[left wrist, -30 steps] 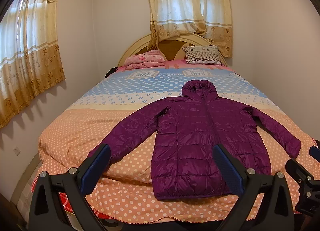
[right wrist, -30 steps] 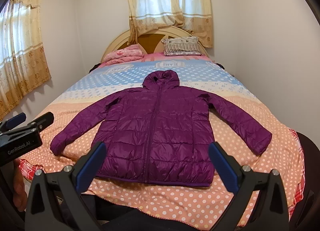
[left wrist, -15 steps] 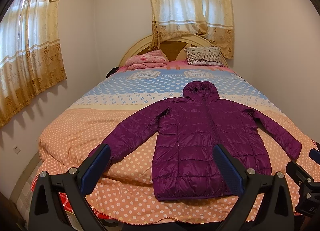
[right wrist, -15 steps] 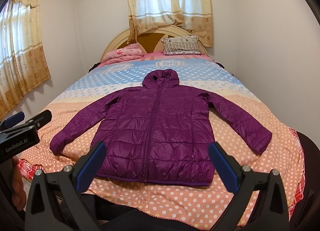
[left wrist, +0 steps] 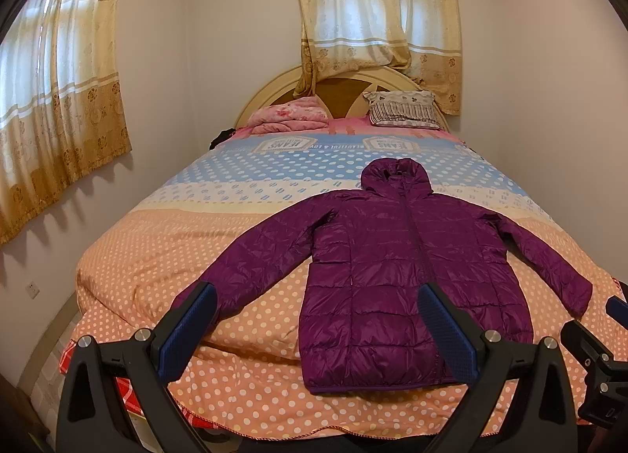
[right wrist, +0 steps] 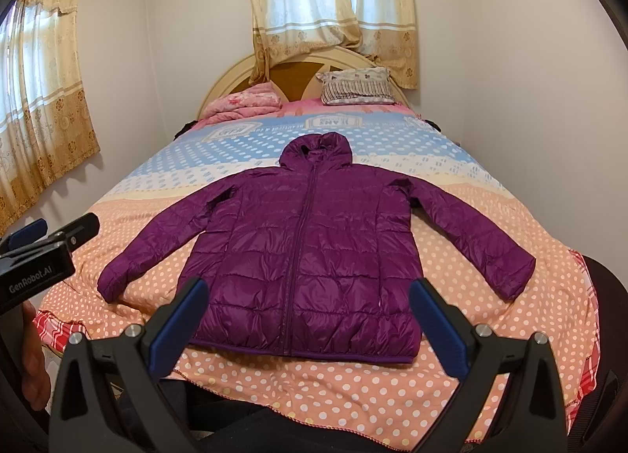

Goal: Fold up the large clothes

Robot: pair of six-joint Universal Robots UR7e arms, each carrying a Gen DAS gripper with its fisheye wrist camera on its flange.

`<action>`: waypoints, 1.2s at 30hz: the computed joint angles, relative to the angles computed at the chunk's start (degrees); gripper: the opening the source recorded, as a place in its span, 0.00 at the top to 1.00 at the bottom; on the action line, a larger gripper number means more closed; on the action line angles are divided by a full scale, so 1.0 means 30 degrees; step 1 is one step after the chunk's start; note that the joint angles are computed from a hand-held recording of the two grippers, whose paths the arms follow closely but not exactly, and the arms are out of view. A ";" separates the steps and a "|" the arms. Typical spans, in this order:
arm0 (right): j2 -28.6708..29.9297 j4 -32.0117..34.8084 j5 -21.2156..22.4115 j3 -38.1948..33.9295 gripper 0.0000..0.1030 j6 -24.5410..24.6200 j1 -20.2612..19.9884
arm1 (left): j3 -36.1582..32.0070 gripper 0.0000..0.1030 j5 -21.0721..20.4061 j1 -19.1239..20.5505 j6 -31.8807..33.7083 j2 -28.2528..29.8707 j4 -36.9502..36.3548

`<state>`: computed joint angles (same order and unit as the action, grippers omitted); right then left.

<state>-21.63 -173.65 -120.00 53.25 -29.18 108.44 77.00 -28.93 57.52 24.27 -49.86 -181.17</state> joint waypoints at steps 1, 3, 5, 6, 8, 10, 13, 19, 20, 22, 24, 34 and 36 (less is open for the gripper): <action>-0.0005 0.0048 0.0022 -0.0002 0.00 0.0046 -0.0014 | 0.0025 0.01 -0.0026 0.0010 -0.0020 -0.0019 -0.0006; 0.0056 0.0039 0.0056 -0.0051 0.00 0.0047 -0.0077 | 0.0032 0.01 -0.0032 0.0016 -0.0172 -0.0060 0.0173; 0.0035 0.0083 0.0072 -0.0031 0.00 0.0087 -0.0073 | 0.0028 0.01 -0.0034 0.0052 -0.0190 -0.0023 0.0124; 0.0049 0.0035 0.0080 -0.0039 0.00 0.0041 -0.0072 | 0.0008 0.01 -0.0023 0.0055 -0.0242 -0.0037 0.0202; 0.0062 0.0072 0.0058 -0.0073 0.00 0.0026 -0.0073 | 0.0011 0.01 -0.0043 0.0092 -0.0365 -0.0064 0.0302; 0.0037 0.0133 0.0078 -0.0064 0.00 0.0072 -0.0073 | -0.0053 0.01 -0.0052 0.0127 -0.0422 -0.0036 0.0352; 0.0054 0.0047 0.0065 0.0006 0.00 0.0036 -0.0085 | -0.0065 0.01 -0.0056 0.0130 -0.0394 -0.0032 0.0343; 0.0068 0.0081 0.0085 0.0003 0.00 0.0105 -0.0100 | -0.0019 0.01 -0.0079 0.0146 -0.0451 -0.0081 0.0391; 0.0083 0.0041 0.0066 -0.0001 0.00 0.0082 -0.0096 | -0.0031 0.01 -0.0074 0.0146 -0.0431 -0.0065 0.0359; 0.0078 0.0103 0.0074 -0.0027 0.00 0.0093 -0.0104 | -0.0027 0.01 -0.0095 0.0155 -0.0460 -0.0089 0.0391; 0.0072 0.0126 0.0081 -0.0038 0.00 0.0095 -0.0107 | -0.0040 0.01 -0.0100 0.0159 -0.0523 -0.0077 0.0430; 0.0129 0.0151 0.0148 0.0040 0.00 0.0172 -0.0211 | -0.0050 0.01 -0.0072 0.0186 -0.0547 -0.0040 0.0460; 0.0134 0.0181 0.0149 0.0021 0.00 0.0149 -0.0206 | -0.0038 0.01 -0.0102 0.0188 -0.0587 -0.0040 0.0451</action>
